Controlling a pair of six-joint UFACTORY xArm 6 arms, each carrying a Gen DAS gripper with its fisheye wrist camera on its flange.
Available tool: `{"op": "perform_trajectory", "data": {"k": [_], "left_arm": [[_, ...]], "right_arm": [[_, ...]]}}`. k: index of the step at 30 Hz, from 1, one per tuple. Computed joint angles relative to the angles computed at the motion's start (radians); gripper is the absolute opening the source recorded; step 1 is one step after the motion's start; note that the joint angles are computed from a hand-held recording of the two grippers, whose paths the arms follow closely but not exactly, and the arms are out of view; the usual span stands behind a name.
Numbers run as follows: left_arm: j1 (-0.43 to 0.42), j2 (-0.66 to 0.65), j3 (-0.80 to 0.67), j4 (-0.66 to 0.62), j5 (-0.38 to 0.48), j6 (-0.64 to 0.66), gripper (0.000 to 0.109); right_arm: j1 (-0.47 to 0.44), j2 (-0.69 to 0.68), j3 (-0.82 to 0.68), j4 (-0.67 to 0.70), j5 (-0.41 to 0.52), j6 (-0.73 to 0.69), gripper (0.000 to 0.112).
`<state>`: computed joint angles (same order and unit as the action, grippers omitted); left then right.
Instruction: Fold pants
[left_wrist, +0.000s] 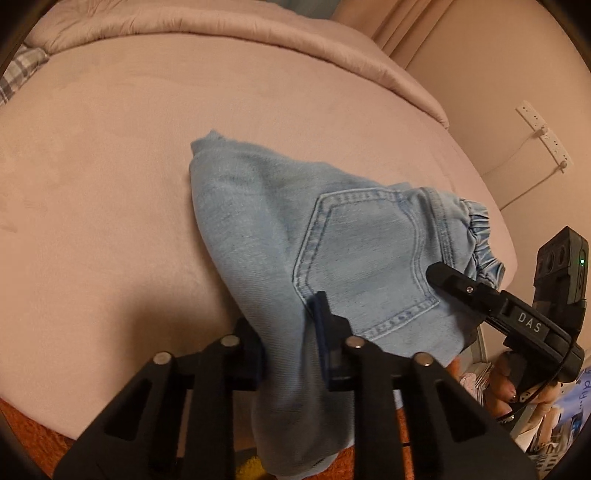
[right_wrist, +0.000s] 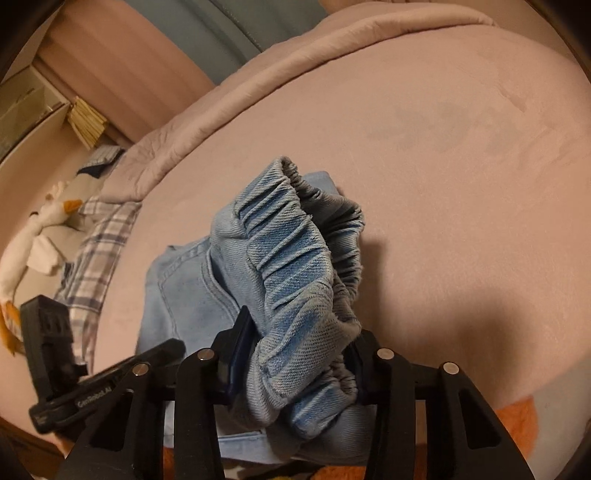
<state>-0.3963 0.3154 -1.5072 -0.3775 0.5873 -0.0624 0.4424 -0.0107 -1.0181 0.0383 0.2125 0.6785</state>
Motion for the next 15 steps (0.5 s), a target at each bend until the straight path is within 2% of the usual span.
{"op": "perform_trajectory", "data": {"k": [4, 10, 15], "left_arm": [[0.021, -0.039, 0.031, -0.036, -0.021, 0.044, 0.02], [0.058, -0.077, 0.051, -0.049, -0.07, 0.091, 0.02], [0.091, -0.027, -0.026, -0.019, -0.077, 0.09, 0.021]], "right_arm": [[0.002, -0.023, -0.009, -0.119, 0.005, 0.086, 0.043], [0.005, 0.029, -0.132, -0.405, 0.044, 0.258, 0.043], [0.006, 0.109, -0.242, -0.411, 0.049, 0.23, 0.043]]}}
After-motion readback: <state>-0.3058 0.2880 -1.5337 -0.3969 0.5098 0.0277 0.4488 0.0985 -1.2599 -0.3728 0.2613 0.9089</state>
